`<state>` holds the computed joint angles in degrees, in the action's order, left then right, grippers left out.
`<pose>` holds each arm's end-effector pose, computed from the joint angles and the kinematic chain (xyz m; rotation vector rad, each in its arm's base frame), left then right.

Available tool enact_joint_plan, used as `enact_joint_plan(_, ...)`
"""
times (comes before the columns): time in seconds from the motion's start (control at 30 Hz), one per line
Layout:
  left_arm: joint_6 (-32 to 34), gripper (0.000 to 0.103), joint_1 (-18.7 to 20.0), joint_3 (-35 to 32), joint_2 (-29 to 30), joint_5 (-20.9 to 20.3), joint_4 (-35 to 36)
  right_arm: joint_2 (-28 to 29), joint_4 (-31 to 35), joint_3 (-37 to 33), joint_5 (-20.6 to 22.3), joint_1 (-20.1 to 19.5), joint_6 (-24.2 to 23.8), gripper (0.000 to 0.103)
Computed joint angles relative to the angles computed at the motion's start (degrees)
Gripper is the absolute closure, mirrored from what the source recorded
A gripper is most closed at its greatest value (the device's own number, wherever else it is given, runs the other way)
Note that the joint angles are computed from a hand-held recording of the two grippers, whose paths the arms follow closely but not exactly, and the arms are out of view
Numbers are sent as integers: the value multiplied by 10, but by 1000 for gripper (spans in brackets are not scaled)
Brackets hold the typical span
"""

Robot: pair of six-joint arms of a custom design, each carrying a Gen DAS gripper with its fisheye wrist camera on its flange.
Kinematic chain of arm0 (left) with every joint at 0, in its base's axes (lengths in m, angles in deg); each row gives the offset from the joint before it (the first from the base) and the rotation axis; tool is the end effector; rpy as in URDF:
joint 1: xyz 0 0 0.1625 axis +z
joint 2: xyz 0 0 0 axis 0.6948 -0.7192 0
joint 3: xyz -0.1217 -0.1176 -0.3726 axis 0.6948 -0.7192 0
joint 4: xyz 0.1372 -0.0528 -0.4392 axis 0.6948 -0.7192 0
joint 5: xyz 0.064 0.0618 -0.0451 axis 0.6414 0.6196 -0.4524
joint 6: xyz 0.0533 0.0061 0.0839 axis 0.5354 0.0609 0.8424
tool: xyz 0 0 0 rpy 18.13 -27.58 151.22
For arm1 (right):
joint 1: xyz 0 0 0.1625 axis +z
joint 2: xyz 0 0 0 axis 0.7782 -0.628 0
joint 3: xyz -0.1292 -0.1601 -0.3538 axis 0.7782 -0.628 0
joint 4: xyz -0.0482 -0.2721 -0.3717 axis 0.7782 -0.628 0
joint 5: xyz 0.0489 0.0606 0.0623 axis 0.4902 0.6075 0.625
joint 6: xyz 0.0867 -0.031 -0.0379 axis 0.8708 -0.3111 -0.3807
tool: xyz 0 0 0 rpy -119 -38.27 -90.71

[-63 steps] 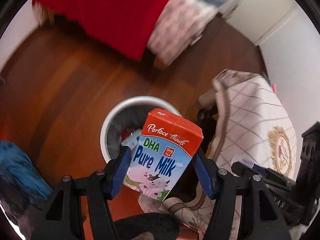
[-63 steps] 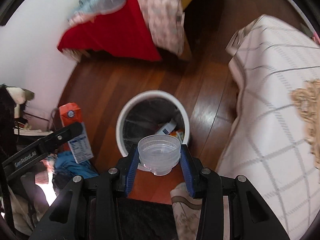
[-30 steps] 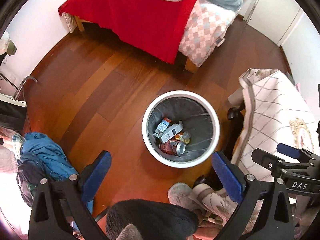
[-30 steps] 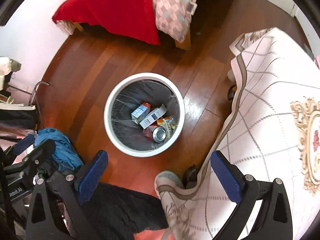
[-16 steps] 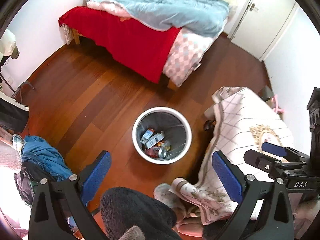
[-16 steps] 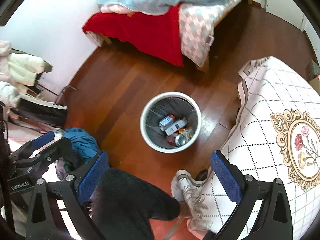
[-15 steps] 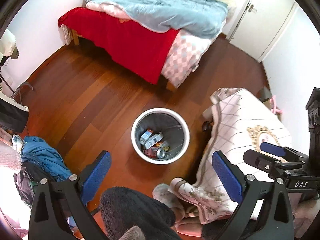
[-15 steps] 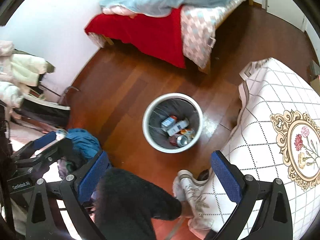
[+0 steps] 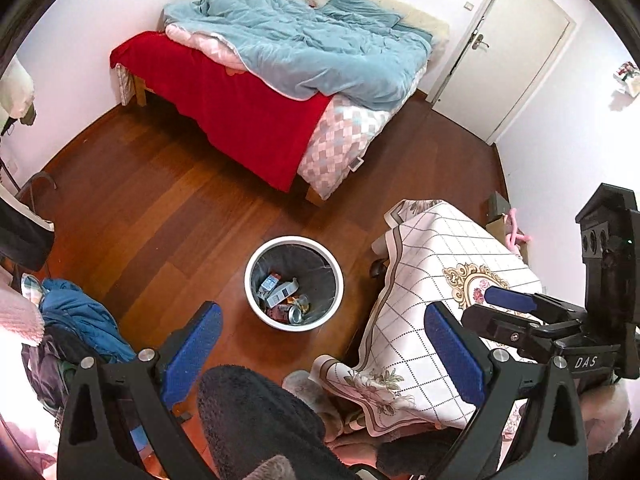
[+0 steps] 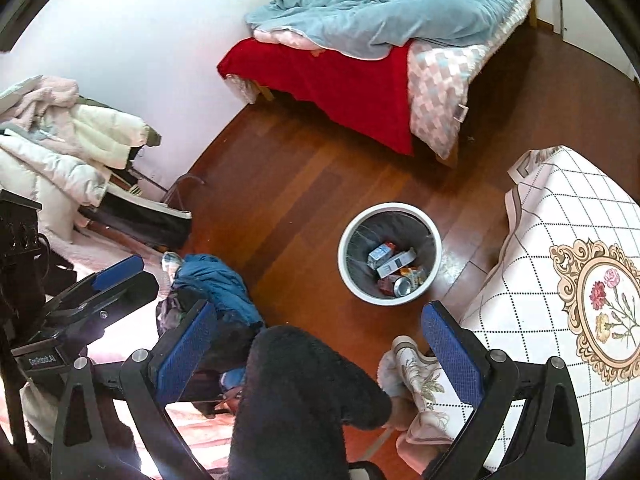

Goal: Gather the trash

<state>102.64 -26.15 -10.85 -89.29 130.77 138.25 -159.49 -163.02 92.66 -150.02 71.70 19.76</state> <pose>-0.6132 -0.3902 0.2783 0.5597 2.6201 -0.5078 0.3306 -0.3611 0.5777 0.1066 -2.7012 0.5923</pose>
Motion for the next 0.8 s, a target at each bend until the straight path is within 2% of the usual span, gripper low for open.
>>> enact_joint_plan(0.4,-11,0,-3,19,-16,2,0,10,15,-13,15,1,-5,0)
enact_joint_plan(0.8,-9,0,-1,41,-25,7,-5,14,20,-12,13,-2,4,0)
